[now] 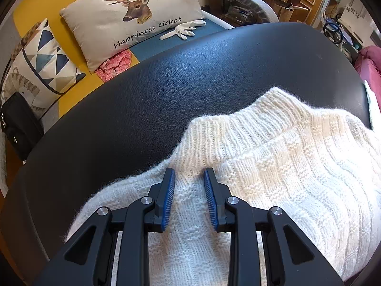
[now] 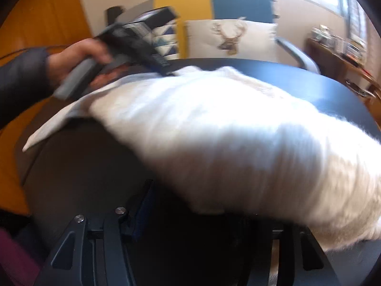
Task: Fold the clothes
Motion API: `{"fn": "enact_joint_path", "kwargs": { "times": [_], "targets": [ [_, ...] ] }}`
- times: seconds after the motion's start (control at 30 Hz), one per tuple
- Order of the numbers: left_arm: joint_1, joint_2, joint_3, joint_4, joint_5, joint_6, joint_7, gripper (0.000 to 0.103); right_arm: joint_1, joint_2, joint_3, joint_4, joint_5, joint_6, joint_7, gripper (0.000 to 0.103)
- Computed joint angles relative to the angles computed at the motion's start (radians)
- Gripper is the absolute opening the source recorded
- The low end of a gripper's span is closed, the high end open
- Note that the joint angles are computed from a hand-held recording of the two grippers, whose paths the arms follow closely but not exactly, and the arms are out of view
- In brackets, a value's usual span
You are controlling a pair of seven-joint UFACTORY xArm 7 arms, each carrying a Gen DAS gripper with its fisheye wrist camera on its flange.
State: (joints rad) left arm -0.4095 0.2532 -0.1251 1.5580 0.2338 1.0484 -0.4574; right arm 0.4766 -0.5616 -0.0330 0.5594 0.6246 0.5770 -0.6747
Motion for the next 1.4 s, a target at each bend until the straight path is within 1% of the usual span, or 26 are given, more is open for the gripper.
{"fn": "enact_joint_path", "kwargs": {
  "times": [0.03, 0.1, 0.17, 0.2, 0.23, 0.3, 0.33, 0.4, 0.5, 0.57, 0.67, 0.7, 0.8, 0.83, 0.87, 0.93, 0.97, 1.0, 1.1, 1.13, 1.17, 1.2, 1.23, 1.3, 1.37, 1.4],
  "targets": [
    [0.002, 0.000, 0.000, -0.001, -0.004, -0.002, 0.003, 0.028, 0.049, 0.023, -0.048, 0.006, 0.011, -0.014, -0.003, 0.056],
    [0.006, -0.002, 0.000, -0.005, -0.013, -0.007, 0.011, 0.028, 0.140, 0.029, -0.103, -0.008, -0.073, -0.083, 0.017, 0.054],
    [0.008, 0.000, -0.001, -0.001, -0.020, -0.004, 0.015, 0.028, 0.140, 0.055, -0.068, 0.001, -0.151, -0.123, 0.048, 0.029],
    [0.008, 0.002, -0.001, 0.002, -0.021, -0.001, 0.016, 0.028, 0.144, 0.074, -0.077, 0.024, -0.128, -0.100, 0.046, 0.008],
    [0.008, 0.004, -0.001, 0.005, -0.021, 0.003, 0.018, 0.028, 0.138, 0.095, -0.078, 0.049, -0.082, -0.074, 0.025, 0.008],
    [0.005, 0.012, 0.000, 0.020, -0.018, 0.020, 0.021, 0.028, 0.192, 0.132, -0.141, 0.094, -0.046, -0.036, 0.025, 0.007],
    [0.003, 0.016, 0.000, 0.029, -0.017, 0.029, 0.022, 0.028, 0.183, 0.154, -0.145, 0.123, -0.002, 0.003, 0.004, 0.008],
    [-0.001, 0.025, 0.001, 0.043, -0.013, 0.045, 0.024, 0.028, 0.227, 0.170, -0.232, 0.178, 0.168, 0.183, -0.088, 0.008],
    [-0.006, 0.032, 0.003, 0.056, -0.006, 0.060, 0.027, 0.029, 0.231, 0.152, -0.262, 0.193, 0.293, 0.366, -0.166, 0.008],
    [-0.010, 0.035, 0.005, 0.059, 0.001, 0.066, 0.021, 0.029, 0.233, 0.163, -0.317, 0.211, 0.451, 0.573, -0.224, 0.008],
    [-0.011, 0.036, 0.005, 0.061, 0.003, 0.069, 0.024, 0.029, 0.201, 0.170, -0.354, 0.225, 0.591, 0.831, -0.291, 0.010],
    [-0.011, 0.036, 0.006, 0.062, 0.003, 0.070, 0.024, 0.029, 0.231, 0.166, -0.397, 0.234, 0.606, 0.901, -0.289, 0.012],
    [-0.012, 0.031, 0.005, 0.056, 0.003, 0.070, 0.025, 0.030, 0.213, 0.186, -0.374, 0.289, 0.496, 1.021, -0.280, 0.028],
    [-0.010, 0.033, 0.006, 0.059, 0.001, 0.071, 0.029, 0.031, 0.221, 0.191, -0.378, 0.315, 0.440, 1.044, -0.248, 0.028],
    [-0.007, 0.036, 0.006, 0.065, -0.001, 0.072, 0.034, 0.031, 0.259, 0.193, -0.421, 0.340, 0.406, 1.078, -0.225, 0.028],
    [-0.007, 0.027, 0.007, 0.052, -0.002, 0.065, 0.028, 0.034, 0.227, 0.150, -0.415, 0.370, 0.373, 1.020, -0.221, 0.028],
    [-0.003, 0.022, 0.006, 0.044, -0.010, 0.058, 0.026, 0.035, 0.198, 0.126, -0.400, 0.380, 0.369, 0.960, -0.211, 0.029],
    [-0.002, 0.014, 0.006, 0.033, -0.013, 0.050, 0.020, 0.035, 0.135, 0.084, -0.344, 0.359, 0.380, 0.857, -0.204, 0.035],
    [0.000, -0.009, 0.002, 0.001, -0.022, 0.027, -0.001, 0.035, -0.173, 0.097, -0.053, 0.399, 0.257, 0.543, -0.095, 0.044],
    [0.006, -0.027, 0.000, -0.022, -0.032, 0.008, 0.001, 0.035, -0.248, 0.119, 0.051, 0.395, 0.213, 0.439, -0.078, 0.044],
    [0.013, -0.045, -0.003, -0.046, -0.044, -0.011, 0.004, 0.035, -0.283, 0.149, 0.121, 0.397, 0.144, 0.334, -0.044, 0.044],
    [0.024, -0.075, -0.004, -0.082, -0.067, -0.041, 0.007, 0.035, -0.283, 0.191, 0.150, 0.412, 0.044, 0.255, 0.011, 0.044],
    [0.036, -0.104, -0.006, -0.119, -0.093, -0.071, 0.011, 0.035, -0.241, 0.231, 0.140, 0.414, -0.015, 0.218, 0.044, 0.044],
    [0.058, -0.162, -0.010, -0.188, -0.147, -0.127, 0.024, 0.035, -0.112, 0.323, 0.062, 0.445, -0.151, 0.194, 0.126, 0.044],
    [0.084, -0.240, -0.005, -0.273, -0.187, -0.185, 0.038, 0.035, -0.110, 0.370, 0.098, 0.433, -0.340, 0.140, 0.204, 0.044],
    [0.096, -0.273, -0.003, -0.310, -0.210, -0.208, 0.049, 0.035, -0.087, 0.359, 0.081, 0.402, -0.405, 0.136, 0.210, 0.040]
  ]
}}
